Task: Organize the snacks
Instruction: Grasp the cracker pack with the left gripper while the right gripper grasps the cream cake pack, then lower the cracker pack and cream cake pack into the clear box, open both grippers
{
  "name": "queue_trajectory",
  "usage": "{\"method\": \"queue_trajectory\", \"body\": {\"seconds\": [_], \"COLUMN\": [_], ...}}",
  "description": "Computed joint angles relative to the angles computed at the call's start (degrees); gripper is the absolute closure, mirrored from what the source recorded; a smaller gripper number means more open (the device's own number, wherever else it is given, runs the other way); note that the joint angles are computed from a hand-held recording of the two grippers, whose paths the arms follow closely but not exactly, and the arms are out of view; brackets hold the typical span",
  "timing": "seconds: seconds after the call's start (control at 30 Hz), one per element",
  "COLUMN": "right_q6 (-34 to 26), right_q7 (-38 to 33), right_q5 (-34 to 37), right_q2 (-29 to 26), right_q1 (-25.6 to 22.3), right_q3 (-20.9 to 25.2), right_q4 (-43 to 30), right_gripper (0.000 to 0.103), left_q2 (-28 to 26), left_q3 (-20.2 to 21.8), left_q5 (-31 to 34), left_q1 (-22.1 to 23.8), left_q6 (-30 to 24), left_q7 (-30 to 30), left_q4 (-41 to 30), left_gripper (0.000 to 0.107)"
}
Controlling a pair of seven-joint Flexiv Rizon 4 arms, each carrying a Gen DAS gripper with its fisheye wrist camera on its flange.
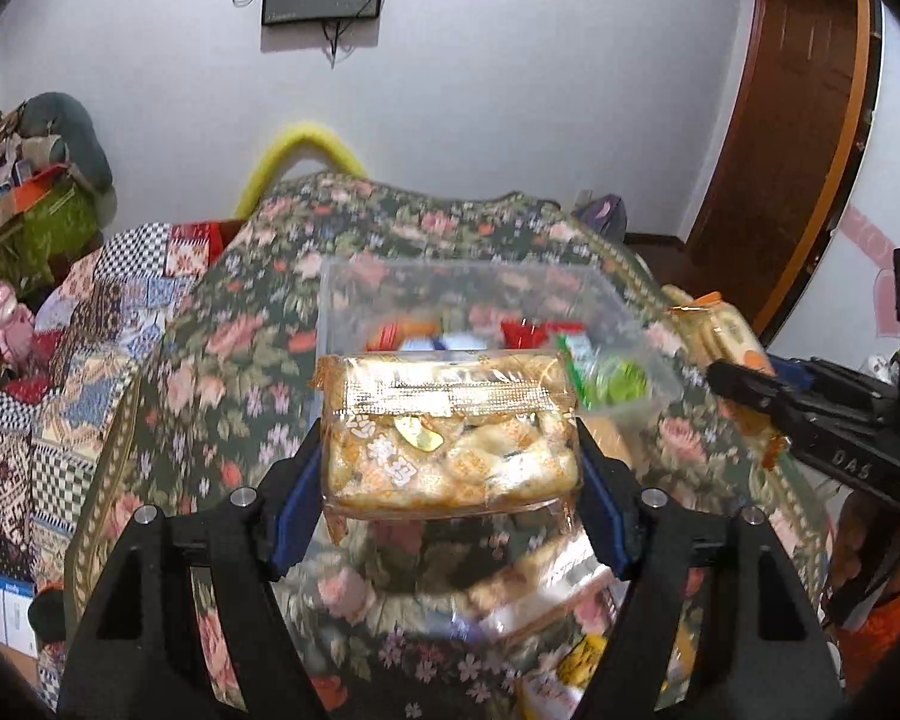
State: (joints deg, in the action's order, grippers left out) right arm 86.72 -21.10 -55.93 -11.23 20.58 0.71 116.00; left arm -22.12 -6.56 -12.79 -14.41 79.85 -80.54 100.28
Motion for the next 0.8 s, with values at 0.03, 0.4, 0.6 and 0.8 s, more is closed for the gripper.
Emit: {"method": "queue_trajectory", "body": {"seconds": [0.03,0.4,0.6,0.8], "right_q6": [0.19,-2.52,-6.98,-12.04], "right_q7": [-0.04,-9.22,-18.12,-25.49], "right_q5": [0.02,9.23,19.48,28.23], "right_q2": [-0.37,-7.11,-11.42,-14.63], "right_q1": [0.07,2.47,2.60,2.79], "right_q3": [-0.04,0.63,3.36,5.28], "right_q4": [-0.56,-9.65,-15.50,-20.21], "right_gripper": [0.071,0.071,0.071,0.071], "left_q2": [-0.47,-8.39,-12.75,-16.41], "left_q3": [0.00,5.45,5.79,5.76], "left_q5": [0.08,5.17,6.69,7.40], "left_q1": [-0.02,-4.03,-3.66,-3.25], "left_q6": [-0.13,-5.49,-9.23,-12.65], "left_q7": [0.06,-5.85,-8.21,-9.46], "left_q4": [-0.90,-13.77,-19.92,-24.99], "left_gripper": [0.034,0.034,0.034,0.034]}}
